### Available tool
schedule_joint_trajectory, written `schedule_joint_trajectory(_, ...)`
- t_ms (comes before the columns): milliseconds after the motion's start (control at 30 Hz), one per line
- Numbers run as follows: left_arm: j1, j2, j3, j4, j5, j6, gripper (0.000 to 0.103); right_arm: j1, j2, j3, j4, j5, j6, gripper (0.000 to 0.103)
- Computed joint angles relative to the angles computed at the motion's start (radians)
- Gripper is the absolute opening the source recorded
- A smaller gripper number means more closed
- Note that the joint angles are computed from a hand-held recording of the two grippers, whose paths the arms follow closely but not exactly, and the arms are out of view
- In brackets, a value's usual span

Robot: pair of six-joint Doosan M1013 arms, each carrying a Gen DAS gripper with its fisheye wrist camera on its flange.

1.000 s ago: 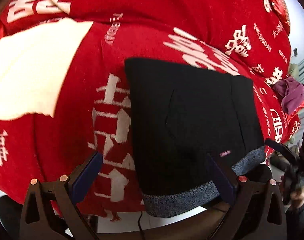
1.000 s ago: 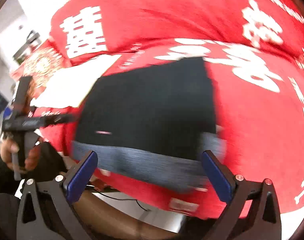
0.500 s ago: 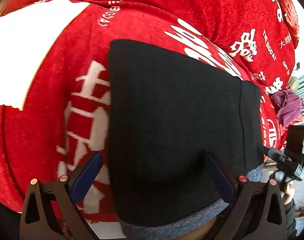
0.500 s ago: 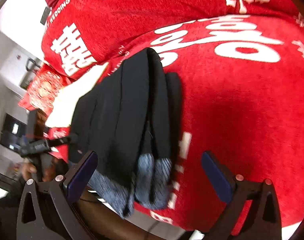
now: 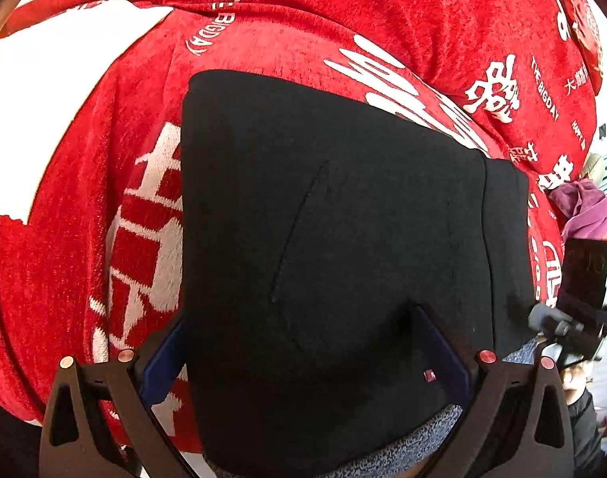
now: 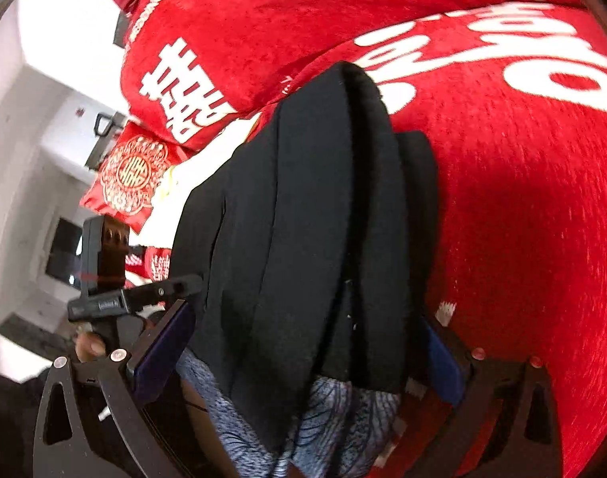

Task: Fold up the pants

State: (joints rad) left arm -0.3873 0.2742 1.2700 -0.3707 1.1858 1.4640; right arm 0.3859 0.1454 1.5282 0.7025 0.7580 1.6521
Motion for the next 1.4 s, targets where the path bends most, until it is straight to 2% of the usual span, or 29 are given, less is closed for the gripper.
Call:
schedule_joint_trajectory(233,0.003,-0.003,0.013,-0.019,-0.026,0.015,0.103,0.047,0.020,-0.052,-0.234,0.027,0.069,0.103)
schedule_joint_trajectory(367,0.002,-0.008,0.020,-0.015,-0.038,0.011,0.103,0.050,0.018,-0.051,-0.258,0.012,0.125,0.103)
schedule_joint_trajectory(600,0.001,-0.014,0.029,-0.009,-0.054,0.001,0.103,0.067,0.034,-0.085,-0.352,0.053,0.211,0.103)
schedule_joint_trajectory(700,-0.003,-0.029,0.052,-0.007,-0.097,0.004,0.103,0.082,0.040,-0.102,-0.420,0.073,0.275,0.103)
schedule_joint_trajectory(767,-0.001,-0.034,0.059,-0.018,-0.103,0.010,0.099,0.090,0.046,-0.119,-0.454,0.096,0.302,0.100)
schedule_joint_trajectory(900,-0.001,-0.039,0.058,-0.020,-0.098,0.043,0.092,0.087,0.034,-0.114,-0.450,0.100,0.321,0.076)
schedule_joint_trajectory(1000,-0.005,-0.046,0.050,-0.005,-0.093,0.060,0.076,0.096,0.034,-0.127,-0.455,0.118,0.304,0.060)
schedule_joint_trajectory(1033,-0.007,-0.050,0.047,-0.001,-0.094,0.065,0.067,0.106,0.036,-0.140,-0.481,0.129,0.309,0.055)
schedule_joint_trajectory(1067,-0.006,-0.054,0.044,-0.001,-0.094,0.070,0.059,0.112,0.036,-0.147,-0.498,0.133,0.316,0.054)
schedule_joint_trajectory(1167,0.007,-0.064,0.039,-0.042,-0.092,0.088,0.051,0.127,0.032,-0.165,-0.530,0.130,0.330,0.049)
schedule_joint_trajectory(1233,0.005,-0.064,0.025,-0.042,-0.083,0.088,0.051,0.129,0.021,-0.165,-0.504,0.101,0.308,0.048)
schedule_joint_trajectory(1400,-0.012,-0.054,-0.036,-0.048,-0.071,0.107,0.051,0.147,0.027,-0.214,-0.545,0.128,0.307,0.048)
